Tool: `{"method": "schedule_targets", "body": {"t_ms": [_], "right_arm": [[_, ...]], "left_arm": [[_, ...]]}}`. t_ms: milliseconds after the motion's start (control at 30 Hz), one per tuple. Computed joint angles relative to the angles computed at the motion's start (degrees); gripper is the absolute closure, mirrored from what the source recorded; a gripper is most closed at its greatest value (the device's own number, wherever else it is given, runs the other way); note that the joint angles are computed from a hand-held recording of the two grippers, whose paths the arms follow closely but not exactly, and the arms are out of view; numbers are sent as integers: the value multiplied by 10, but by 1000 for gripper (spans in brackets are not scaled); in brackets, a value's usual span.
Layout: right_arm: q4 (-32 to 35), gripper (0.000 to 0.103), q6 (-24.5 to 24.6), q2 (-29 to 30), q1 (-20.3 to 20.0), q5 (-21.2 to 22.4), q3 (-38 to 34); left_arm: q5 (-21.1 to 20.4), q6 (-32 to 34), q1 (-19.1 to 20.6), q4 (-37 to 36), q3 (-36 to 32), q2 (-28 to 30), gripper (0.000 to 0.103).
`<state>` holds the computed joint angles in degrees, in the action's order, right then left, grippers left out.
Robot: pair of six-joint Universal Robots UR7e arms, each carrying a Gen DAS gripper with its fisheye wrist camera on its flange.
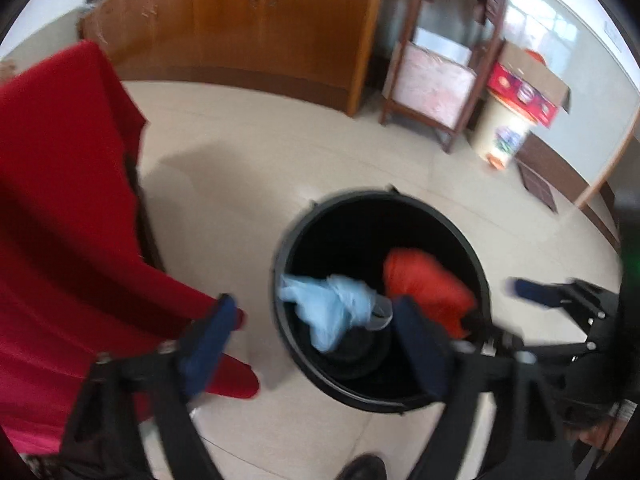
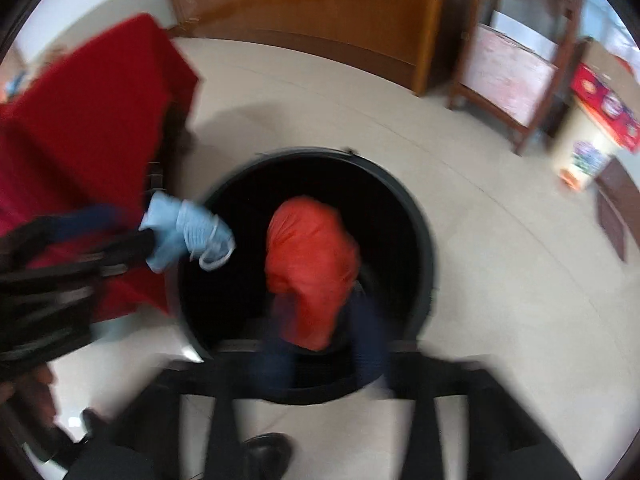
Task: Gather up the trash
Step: 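Open both tools over the black bin, dropping the bag and mask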
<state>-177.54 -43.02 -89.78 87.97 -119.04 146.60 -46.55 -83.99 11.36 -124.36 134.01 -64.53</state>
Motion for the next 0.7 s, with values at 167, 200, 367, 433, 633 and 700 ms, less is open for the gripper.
{"method": "schedule_targets", "body": {"t_ms": [167, 200, 367, 433, 633, 700], "right_arm": [[-36, 4, 12, 13, -9, -34, -9], [-35, 4, 17, 12, -8, -35, -11], [-28, 0, 51, -2, 2, -20, -14], [-32, 0, 58, -6, 11, -17, -11], [-51, 0, 60, -19, 52, -1, 6], [-58, 0, 58, -19, 69, 3, 9]], "left_arm": [[5, -25, -6, 71, -13, -18, 9], [4, -38, -10, 95, -19, -22, 8], [16, -58, -21, 133, -24, -42, 8], [20, -76, -33, 166, -28, -51, 8], [28, -144, -72, 277, -36, -87, 6], [24, -166, -85, 303, -34, -103, 6]]}}
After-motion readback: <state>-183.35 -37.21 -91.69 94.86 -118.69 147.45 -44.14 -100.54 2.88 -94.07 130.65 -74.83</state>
